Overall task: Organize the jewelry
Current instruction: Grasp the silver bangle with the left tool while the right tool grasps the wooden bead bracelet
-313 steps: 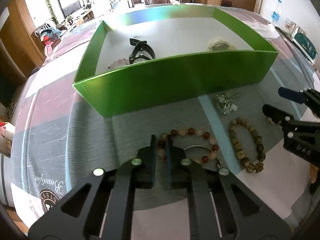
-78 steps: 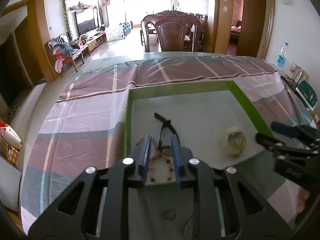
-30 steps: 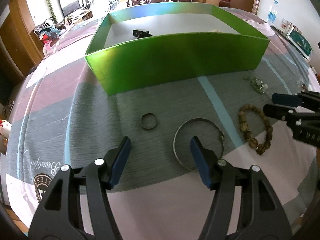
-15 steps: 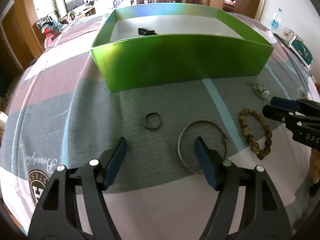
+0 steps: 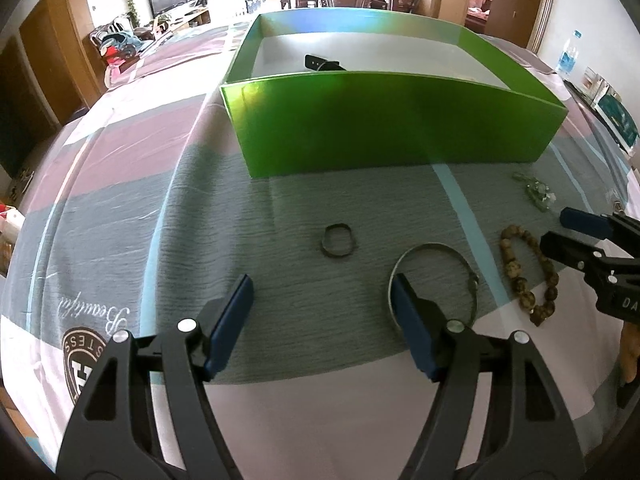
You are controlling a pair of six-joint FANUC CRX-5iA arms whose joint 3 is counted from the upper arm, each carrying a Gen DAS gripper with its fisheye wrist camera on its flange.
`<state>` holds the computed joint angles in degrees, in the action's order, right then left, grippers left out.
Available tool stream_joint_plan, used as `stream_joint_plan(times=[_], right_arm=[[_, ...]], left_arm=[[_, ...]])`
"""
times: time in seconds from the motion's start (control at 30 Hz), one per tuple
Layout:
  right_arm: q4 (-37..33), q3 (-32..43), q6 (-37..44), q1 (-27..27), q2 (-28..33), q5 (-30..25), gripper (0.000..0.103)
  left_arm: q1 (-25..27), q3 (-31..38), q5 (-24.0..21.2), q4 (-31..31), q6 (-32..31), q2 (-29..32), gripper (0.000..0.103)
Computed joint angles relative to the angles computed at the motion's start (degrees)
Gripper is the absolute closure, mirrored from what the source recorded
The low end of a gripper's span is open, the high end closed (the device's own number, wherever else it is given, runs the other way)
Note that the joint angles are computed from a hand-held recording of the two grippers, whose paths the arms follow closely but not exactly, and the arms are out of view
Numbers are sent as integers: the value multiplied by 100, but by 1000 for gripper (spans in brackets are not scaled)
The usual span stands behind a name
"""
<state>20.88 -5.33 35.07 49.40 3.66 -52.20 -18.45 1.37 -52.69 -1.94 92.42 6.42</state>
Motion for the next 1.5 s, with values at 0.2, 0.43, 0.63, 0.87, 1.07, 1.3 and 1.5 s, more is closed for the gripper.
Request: stream_joint_plan(times=[0.2, 0.43, 0.63, 0.87, 1.07, 1.3, 1.5], right_arm=[[128, -45, -127, 24, 2, -25, 41], [765, -147, -234, 254, 135, -180, 42], [723, -184, 18, 311, 102, 37, 79], [702, -188, 21, 286, 82, 31, 79], [735, -190, -15, 300, 92, 17, 79], [788, -222, -108, 312, 81, 9, 77], [817, -235, -127, 297, 75, -5, 75]], left_arm=[[-67, 29, -14, -139, 101, -10, 32], [-228, 62, -35, -420, 262, -45, 32], [-229, 96, -48, -498, 398, -32, 30], [-341, 220, -187, -835, 692, -18, 32], [-369, 154, -206, -590, 451, -73, 66], [-515, 193, -245, -662, 471, -60, 74], [-558, 241, -289, -771, 564, -46, 71]])
